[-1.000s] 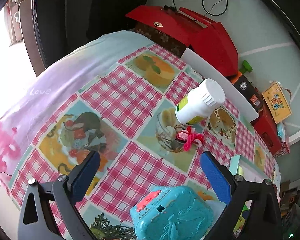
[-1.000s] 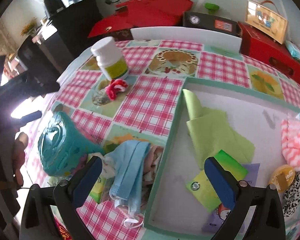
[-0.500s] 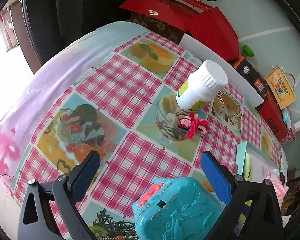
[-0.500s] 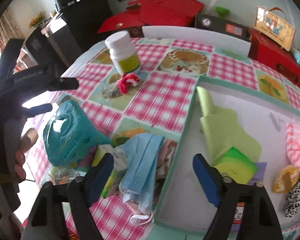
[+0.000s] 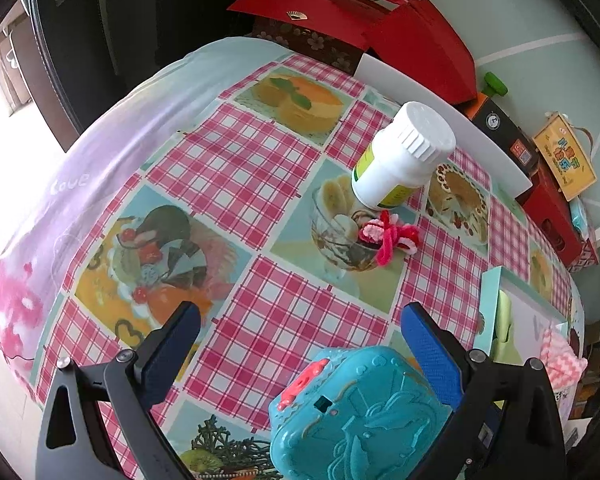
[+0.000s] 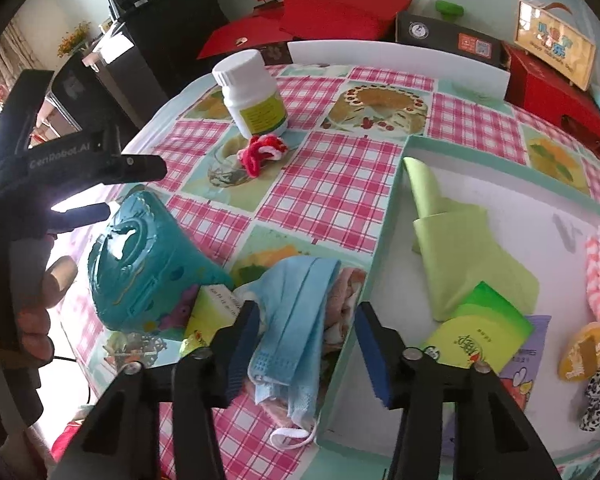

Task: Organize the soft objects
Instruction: 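Move right tool to the light blue face mask and close on it, then lift the mask with right tool while left tool grasps red hair tie on glass cup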

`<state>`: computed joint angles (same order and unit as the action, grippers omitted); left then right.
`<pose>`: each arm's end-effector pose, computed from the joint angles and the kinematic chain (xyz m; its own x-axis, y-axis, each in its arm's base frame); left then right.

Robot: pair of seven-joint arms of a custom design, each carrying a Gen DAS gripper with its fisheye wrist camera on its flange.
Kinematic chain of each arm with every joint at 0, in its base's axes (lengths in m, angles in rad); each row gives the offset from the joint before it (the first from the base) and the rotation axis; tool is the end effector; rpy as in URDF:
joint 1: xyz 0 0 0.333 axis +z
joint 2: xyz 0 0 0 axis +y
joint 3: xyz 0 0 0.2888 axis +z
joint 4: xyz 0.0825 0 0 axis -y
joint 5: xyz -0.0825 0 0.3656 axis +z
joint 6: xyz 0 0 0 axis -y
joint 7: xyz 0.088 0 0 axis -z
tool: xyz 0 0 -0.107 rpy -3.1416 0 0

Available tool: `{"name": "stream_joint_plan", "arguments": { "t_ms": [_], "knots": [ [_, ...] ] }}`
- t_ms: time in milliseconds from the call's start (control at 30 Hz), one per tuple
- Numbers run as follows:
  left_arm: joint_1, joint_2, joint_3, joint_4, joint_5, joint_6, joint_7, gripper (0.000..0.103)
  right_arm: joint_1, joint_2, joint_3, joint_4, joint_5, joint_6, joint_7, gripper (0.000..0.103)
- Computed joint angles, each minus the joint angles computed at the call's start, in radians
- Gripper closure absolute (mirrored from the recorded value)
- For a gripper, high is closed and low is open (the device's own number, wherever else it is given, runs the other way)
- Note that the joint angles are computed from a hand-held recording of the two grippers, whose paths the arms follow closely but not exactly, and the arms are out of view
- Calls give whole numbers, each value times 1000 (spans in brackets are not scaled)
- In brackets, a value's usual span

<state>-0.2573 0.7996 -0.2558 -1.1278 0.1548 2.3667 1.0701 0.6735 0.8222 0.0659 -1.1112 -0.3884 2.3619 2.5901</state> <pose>0.6931 -0.3132 0.3770 -0.0288 -0.9690 0.2455 -0.9254 -0.0670 -0.3729 0.5788 0.4981 0.3573 -0.0526 -0.9855 -0.1613 -0.8783 0.1225 -0.4622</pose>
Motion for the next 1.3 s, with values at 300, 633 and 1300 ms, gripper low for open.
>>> {"name": "stream_joint_plan", "arguments": {
  "t_ms": [300, 633, 1300],
  "knots": [
    [0, 2, 0, 4, 2, -6, -2, 3, 0, 46, 9, 61, 37, -26, -37, 66],
    [15, 0, -17, -6, -23, 15, -6, 3, 3, 65, -3, 80, 47, -17, -28, 86],
    [-3, 31, -38, 53, -81, 1, 34, 3, -17, -179, -65, -258, -156, 275, 277, 88]
  ]
}}
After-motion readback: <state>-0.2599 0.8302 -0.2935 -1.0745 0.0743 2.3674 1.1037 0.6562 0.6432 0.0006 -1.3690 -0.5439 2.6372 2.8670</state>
